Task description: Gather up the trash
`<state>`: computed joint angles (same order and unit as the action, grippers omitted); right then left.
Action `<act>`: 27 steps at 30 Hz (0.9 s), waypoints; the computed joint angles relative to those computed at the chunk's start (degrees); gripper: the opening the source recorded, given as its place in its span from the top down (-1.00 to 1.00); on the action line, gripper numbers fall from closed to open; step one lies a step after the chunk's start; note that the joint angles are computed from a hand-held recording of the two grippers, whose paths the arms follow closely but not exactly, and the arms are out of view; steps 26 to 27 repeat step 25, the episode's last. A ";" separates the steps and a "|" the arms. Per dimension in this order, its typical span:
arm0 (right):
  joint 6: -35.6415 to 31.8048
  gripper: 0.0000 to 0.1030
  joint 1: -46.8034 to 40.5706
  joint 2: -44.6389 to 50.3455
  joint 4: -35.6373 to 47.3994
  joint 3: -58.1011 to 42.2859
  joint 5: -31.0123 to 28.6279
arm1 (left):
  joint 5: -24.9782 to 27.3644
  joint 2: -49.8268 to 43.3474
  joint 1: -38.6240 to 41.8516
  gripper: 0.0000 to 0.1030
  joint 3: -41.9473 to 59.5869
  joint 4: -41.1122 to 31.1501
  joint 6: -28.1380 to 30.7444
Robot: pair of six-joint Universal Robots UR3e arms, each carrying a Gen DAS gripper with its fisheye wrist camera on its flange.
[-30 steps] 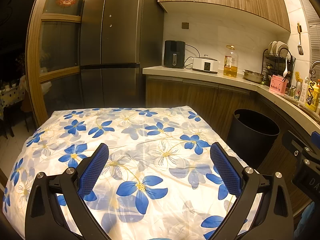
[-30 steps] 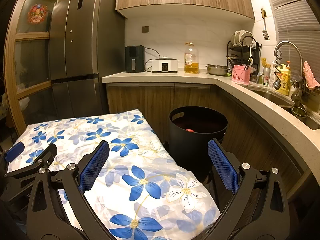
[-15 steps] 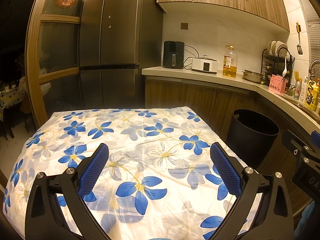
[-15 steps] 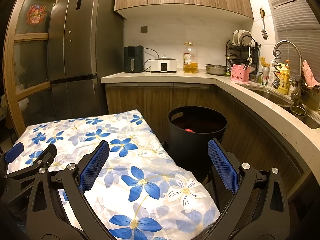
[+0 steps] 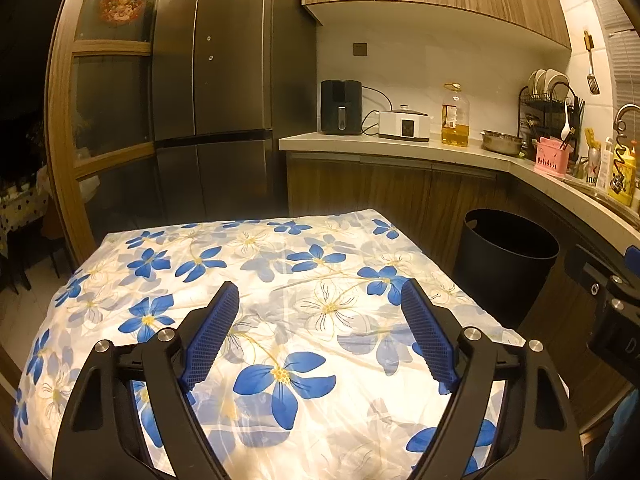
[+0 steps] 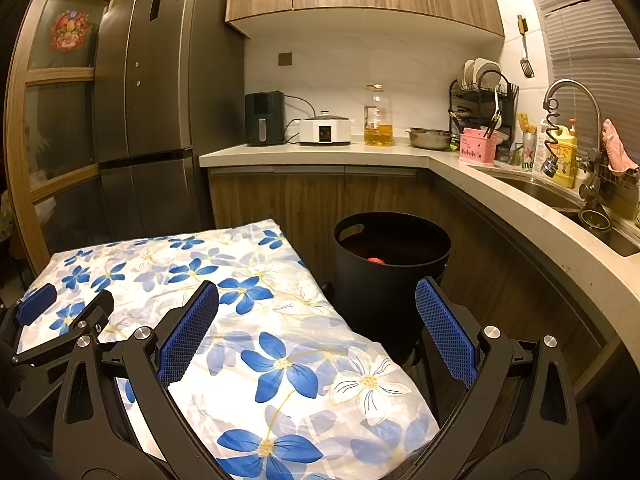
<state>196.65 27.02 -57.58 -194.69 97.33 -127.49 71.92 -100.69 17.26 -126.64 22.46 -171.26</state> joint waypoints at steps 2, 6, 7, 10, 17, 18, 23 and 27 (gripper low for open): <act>0.10 -0.89 -0.01 -0.09 -0.11 0.20 -0.02 | -0.07 0.01 0.02 -0.57 -0.20 0.19 0.22; 0.28 -0.89 -0.06 -0.26 0.01 0.34 -0.02 | -0.38 0.09 0.11 -0.57 -0.43 0.12 0.29; 0.17 -0.89 -0.01 -0.11 0.02 0.15 -0.16 | -0.31 0.07 0.10 -0.57 -0.43 0.12 0.36; 0.30 -0.89 -0.02 -0.06 -0.13 0.19 -0.08 | -0.01 -0.06 -0.07 -0.57 -0.75 0.94 0.38; 0.52 -0.89 0.10 0.01 -0.43 0.13 -0.27 | 2.05 -0.43 -0.83 -0.71 -1.14 2.62 0.53; 0.56 -0.89 0.11 -0.03 -0.51 0.17 -0.28 | 1.86 -0.42 -0.65 -0.73 -1.16 2.60 0.51; 0.95 -0.89 0.04 -0.15 -0.65 0.32 -0.27 | 2.45 0.05 -0.83 -0.88 -1.92 3.64 -0.34; 1.04 -0.89 0.05 -0.23 -0.83 0.50 -0.33 | 1.98 0.26 -0.56 -0.88 -2.01 3.52 -0.63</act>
